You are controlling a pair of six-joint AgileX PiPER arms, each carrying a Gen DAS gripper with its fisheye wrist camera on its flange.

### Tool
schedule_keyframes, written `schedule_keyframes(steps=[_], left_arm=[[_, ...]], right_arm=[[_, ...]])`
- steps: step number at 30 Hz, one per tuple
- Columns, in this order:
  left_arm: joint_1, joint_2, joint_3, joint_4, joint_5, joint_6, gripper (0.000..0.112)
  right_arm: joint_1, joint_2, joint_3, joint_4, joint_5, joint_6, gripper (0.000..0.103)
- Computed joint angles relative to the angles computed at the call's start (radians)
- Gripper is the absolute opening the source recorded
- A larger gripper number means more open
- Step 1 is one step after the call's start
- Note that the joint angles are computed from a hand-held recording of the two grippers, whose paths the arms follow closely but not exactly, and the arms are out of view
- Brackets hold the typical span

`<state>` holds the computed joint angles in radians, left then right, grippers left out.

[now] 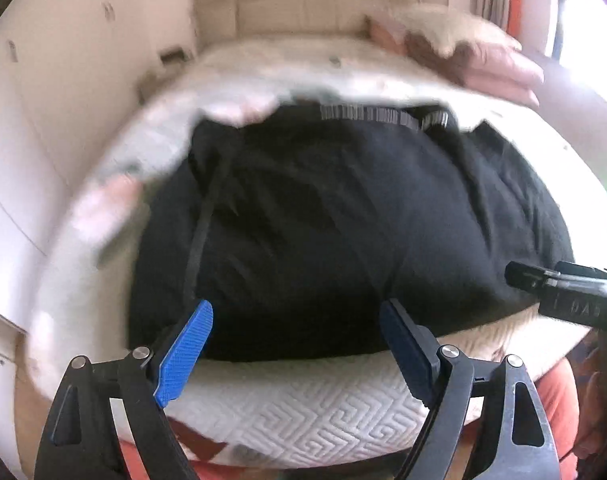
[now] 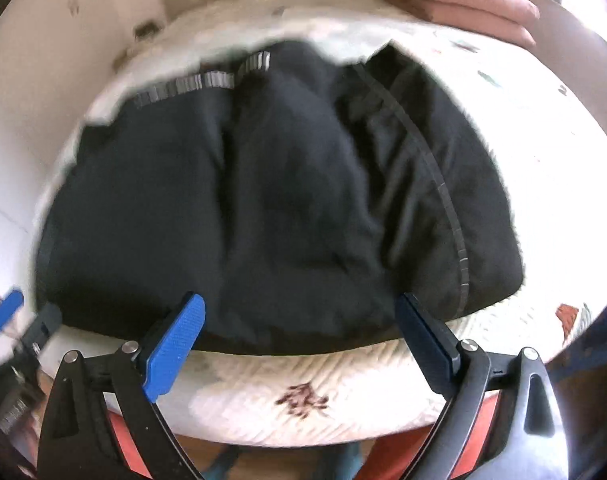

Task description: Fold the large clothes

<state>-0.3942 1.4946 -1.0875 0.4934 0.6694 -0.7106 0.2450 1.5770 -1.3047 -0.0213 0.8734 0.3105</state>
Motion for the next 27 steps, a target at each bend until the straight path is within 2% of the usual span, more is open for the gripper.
schedule_keyframes(steps=[3,4,5,9,14,19,27], left_arm=[[-0.067,-0.087,-0.073,0.116,0.102,-0.068,0.087],[-0.094,-0.104,-0.126,0.149,0.162,-0.066,0.087],[-0.112,-0.114,-0.182,0.153,0.216,-0.043,0.087],[-0.145,-0.143,-0.363,0.09,0.319,0.067,0.087],[-0.236,-0.14,-0.516,0.174,0.459,0.024,0.087],[-0.231,-0.146,-0.533,0.144,0.493,0.029,0.087],[-0.194,-0.161,-0.471,0.12,0.466,0.051,0.087]], right_arm=[[0.041,-0.098,-0.044,-0.077,0.015,0.079,0.097],[0.064,-0.125,-0.076,-0.112,0.035,0.102,0.097],[0.079,-0.146,-0.103,-0.133,0.05,0.111,0.097],[0.17,-0.182,-0.28,-0.258,0.163,0.136,0.097],[0.249,-0.179,-0.446,-0.344,0.275,0.134,0.099],[0.297,-0.19,-0.463,-0.363,0.296,0.149,0.1],[0.304,-0.18,-0.463,-0.369,0.304,0.162,0.1]])
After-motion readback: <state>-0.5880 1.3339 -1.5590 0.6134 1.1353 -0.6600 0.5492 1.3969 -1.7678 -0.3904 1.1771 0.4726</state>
